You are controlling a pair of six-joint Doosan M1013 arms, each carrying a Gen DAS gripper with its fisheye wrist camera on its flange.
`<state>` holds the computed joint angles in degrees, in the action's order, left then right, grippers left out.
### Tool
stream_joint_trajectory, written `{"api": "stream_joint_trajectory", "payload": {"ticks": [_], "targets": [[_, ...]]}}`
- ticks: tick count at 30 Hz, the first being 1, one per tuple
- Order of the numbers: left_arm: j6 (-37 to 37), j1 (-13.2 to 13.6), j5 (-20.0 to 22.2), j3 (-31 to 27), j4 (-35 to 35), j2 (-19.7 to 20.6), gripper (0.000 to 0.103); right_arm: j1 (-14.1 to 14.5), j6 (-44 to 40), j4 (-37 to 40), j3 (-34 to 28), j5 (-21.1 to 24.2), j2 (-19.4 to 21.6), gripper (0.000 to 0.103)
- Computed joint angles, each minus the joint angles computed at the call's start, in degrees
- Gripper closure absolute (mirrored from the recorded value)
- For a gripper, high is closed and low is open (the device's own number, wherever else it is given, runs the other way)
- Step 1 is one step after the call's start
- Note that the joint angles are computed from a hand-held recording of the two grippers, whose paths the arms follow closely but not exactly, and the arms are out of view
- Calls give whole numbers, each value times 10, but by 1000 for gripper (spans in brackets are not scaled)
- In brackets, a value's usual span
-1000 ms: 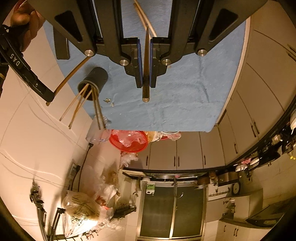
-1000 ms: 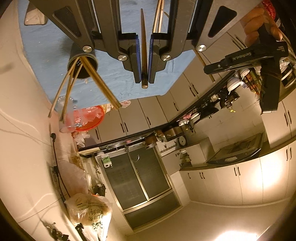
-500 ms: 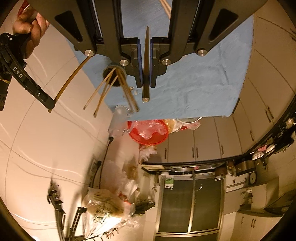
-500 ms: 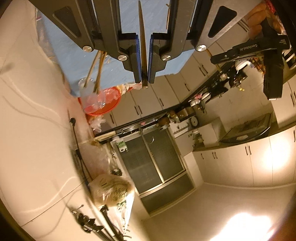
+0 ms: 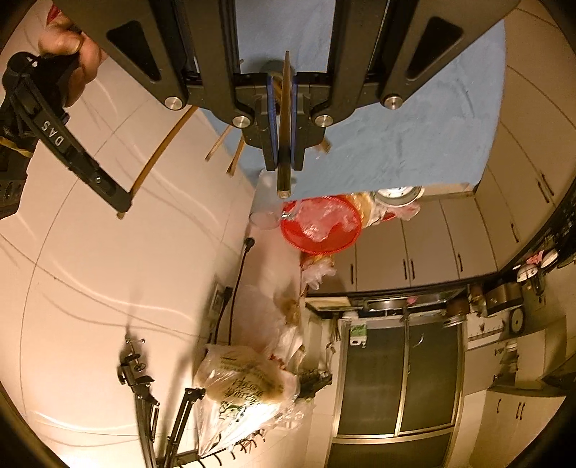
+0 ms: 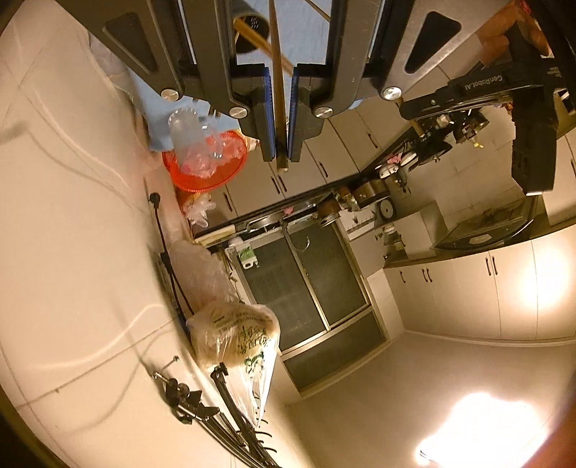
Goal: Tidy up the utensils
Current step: 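Lower both chopsticks into the black cup and open both grippers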
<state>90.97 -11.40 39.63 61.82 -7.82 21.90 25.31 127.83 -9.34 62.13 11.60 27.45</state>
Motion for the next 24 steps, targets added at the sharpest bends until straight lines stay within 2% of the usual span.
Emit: {"api": "stream_joint_trajectory", "payload": {"ticks": [7, 9, 13, 24], "targets": [[-1, -5, 18, -48, -17, 35, 96, -10, -32, 43, -36, 18, 28, 95], [-7, -7, 21, -55, -12, 44, 96, -11, -21, 30, -43, 24, 35, 95], [-20, -6, 48, -71, -7, 66, 96, -13, -50, 59, -56, 41, 50, 95], [-38, 2, 60, -65, -7, 77, 96, -12, -86, 99, -74, 89, 78, 95]]}}
